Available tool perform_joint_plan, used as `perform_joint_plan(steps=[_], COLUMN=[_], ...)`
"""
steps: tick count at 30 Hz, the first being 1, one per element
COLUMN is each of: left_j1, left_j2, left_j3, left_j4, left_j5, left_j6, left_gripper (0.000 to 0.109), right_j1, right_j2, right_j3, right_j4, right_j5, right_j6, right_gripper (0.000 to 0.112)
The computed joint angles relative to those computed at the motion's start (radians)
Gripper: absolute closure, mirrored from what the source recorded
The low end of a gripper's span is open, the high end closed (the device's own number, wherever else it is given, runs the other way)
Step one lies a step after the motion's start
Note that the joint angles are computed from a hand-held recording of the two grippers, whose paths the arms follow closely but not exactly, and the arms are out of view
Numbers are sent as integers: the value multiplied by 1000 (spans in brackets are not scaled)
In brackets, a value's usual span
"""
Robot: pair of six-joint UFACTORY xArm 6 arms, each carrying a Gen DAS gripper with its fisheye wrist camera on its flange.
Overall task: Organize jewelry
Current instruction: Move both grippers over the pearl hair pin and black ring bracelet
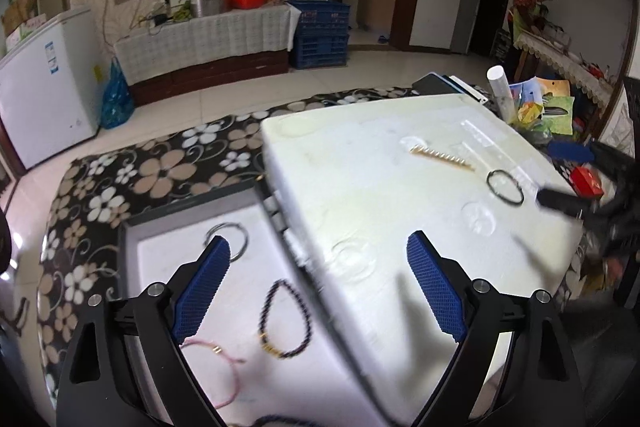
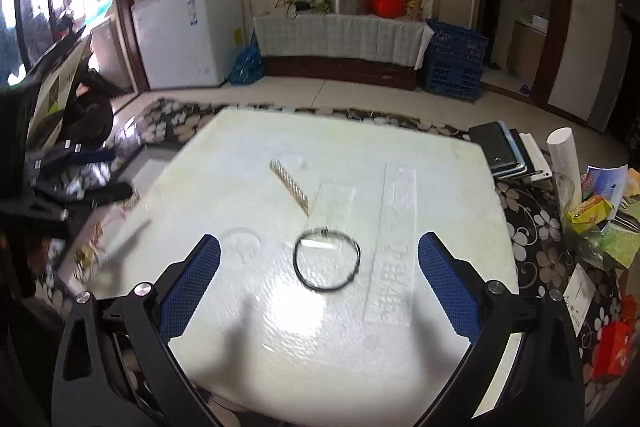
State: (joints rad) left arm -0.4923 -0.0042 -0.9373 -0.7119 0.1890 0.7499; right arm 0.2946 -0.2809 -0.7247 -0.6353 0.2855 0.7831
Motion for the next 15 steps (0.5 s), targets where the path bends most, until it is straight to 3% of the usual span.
perform_joint_plan(steps=[7, 11, 15], left_j1=[-53, -71, -86], left_j2=[80, 125, 177], left_j3=[-81, -150, -224], left_j4=[94, 48, 59], left_j5=[-18, 10, 31], left_j6=[-125, -104, -113], left_gripper=[17, 17, 17], right_j1=[-19, -32, -22], right_j2=[21, 18, 27], right_j3=[23, 39, 34], right_j4=[100, 156, 189], right_j5=[-30, -61, -51], right_j6=[-115, -162, -194], right_gripper=[14, 15, 26])
